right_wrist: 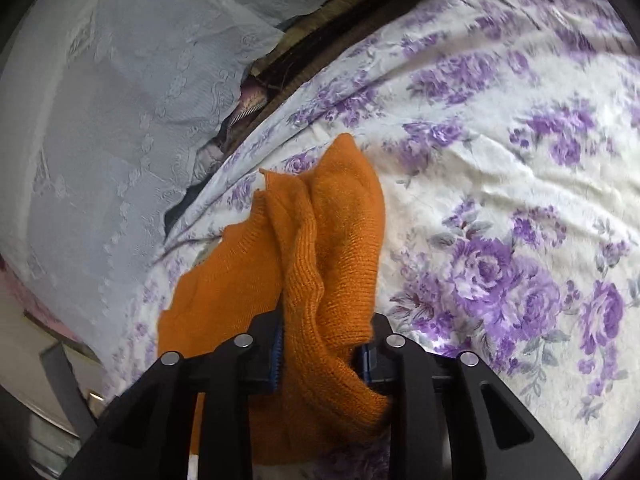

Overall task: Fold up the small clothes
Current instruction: 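Lift the grasped side edge with the right gripper, fold it over, release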

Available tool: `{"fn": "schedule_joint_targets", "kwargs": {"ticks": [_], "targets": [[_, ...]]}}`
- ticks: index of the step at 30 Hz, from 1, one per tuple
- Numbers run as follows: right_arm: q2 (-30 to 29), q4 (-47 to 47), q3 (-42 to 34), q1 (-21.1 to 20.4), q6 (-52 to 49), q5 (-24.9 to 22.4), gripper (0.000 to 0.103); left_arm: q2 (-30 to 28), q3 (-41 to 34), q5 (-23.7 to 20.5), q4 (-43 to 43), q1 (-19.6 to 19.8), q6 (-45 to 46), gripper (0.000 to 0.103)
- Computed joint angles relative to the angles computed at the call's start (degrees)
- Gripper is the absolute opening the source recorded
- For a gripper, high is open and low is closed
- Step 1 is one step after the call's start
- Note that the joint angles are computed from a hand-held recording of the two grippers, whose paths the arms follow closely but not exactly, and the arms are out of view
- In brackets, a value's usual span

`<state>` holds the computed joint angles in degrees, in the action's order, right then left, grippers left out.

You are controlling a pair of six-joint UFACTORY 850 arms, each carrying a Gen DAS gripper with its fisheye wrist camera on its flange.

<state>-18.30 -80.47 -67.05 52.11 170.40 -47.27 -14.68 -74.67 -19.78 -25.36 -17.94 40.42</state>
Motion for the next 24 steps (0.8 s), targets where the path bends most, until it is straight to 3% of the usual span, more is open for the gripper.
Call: {"fn": "schedule_joint_targets", "kwargs": {"ticks": [11,15,17,20,22,24], "targets": [[1.5,-8.7,3.4,-0.3,8.7,1.8,0.034,-0.1,-0.1,-0.3,-0.4,0.1,0.1,0.099],[1.3,-5.7,2.3,-0.6,4.6,3.1,0.033,-0.1,-0.1,-0.4,-0.6,0.1,0.3,0.099],[0.8,-2.1,1.0,-1.0,1.9,3.3,0.027,0.0,0.0,-0.7,-1.2,0.2,0.7,0.099],[0.1,4.2,-1.4,-1.7,5.7,3.4,0.023,0.0,-0.1,-1.1,-1.9,0.4,0.9,0.099],[-2.1,11.7,-6.2,-1.7,3.2,0.4,0.02,0.0,0.0,-1.1,-1.7,0.4,0.6,0.099],[-6.0,17.3,-12.7,-0.8,-4.2,-6.8,0.019,-0.1,-0.1,-1.1,-1.4,0.4,0.1,0.099]]}}
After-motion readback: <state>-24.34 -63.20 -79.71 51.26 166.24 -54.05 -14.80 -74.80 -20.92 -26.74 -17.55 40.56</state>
